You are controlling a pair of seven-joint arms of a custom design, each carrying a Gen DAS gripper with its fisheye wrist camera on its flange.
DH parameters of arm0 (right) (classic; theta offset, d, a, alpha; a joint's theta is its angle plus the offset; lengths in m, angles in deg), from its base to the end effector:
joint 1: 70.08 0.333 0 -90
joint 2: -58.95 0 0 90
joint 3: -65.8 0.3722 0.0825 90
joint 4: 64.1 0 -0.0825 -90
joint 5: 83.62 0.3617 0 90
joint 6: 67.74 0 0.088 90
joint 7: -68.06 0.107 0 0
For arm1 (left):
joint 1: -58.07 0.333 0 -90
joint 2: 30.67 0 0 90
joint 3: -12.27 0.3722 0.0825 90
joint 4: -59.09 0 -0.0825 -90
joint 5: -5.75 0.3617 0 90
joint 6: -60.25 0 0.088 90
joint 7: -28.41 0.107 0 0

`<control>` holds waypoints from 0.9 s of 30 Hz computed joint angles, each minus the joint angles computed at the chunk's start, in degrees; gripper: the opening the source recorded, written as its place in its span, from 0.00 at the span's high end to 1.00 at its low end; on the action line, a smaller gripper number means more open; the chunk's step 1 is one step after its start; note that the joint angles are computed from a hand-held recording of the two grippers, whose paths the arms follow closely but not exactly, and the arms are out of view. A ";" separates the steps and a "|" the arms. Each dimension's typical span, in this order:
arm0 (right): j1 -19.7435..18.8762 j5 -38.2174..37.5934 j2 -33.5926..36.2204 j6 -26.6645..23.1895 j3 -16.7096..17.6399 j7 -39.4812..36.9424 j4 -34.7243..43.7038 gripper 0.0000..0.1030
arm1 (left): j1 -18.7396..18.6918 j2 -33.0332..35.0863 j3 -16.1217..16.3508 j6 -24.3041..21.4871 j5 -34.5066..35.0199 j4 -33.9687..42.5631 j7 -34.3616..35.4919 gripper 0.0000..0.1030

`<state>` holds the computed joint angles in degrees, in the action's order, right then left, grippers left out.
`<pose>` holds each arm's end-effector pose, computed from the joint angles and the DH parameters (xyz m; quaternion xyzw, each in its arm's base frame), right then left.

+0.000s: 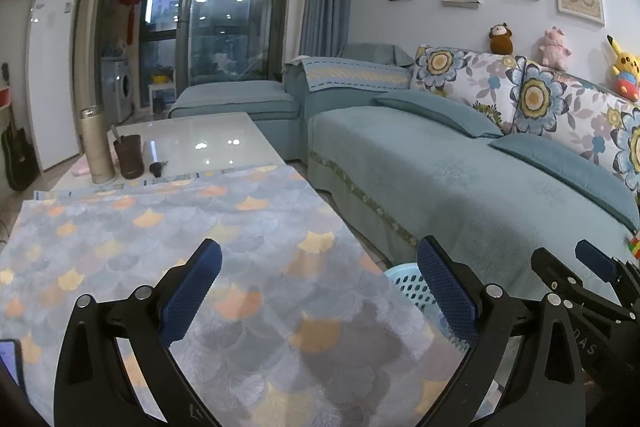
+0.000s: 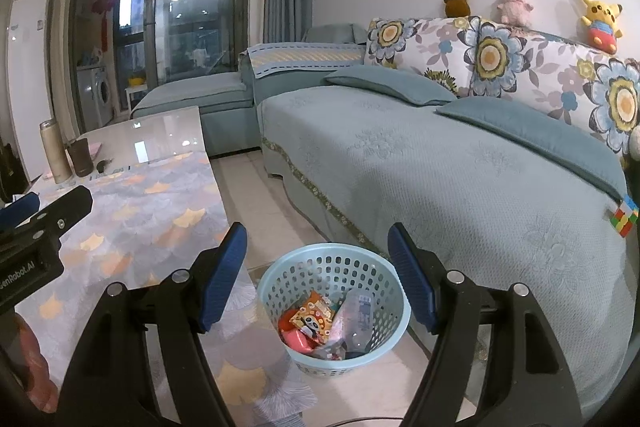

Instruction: Collect trash

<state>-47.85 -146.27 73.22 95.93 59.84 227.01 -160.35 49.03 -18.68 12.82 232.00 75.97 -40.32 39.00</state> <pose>0.6242 0.2419 0.6021 -0.6090 0.5949 -0.3788 0.3628 0.6270 -0.1625 0.6040 -0.6223 0.5620 -0.4041 0.3656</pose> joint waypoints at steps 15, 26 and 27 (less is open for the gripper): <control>0.05 -1.25 -0.12 0.05 -0.02 1.85 -0.09 0.33 | -0.14 0.41 0.26 0.75 -0.22 -0.06 0.72 0.08; -0.07 -1.14 -0.18 1.41 -0.30 2.47 -0.29 0.33 | -0.42 0.52 0.66 1.01 -1.17 -0.39 0.97 0.08; -0.08 -1.25 -0.20 1.55 -0.31 2.55 -0.33 0.33 | -0.43 0.53 0.69 1.09 -1.17 -0.43 0.99 0.08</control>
<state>-47.93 -147.52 73.02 97.49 59.53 229.56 -160.68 48.60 -18.16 13.51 233.09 74.80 -40.75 39.99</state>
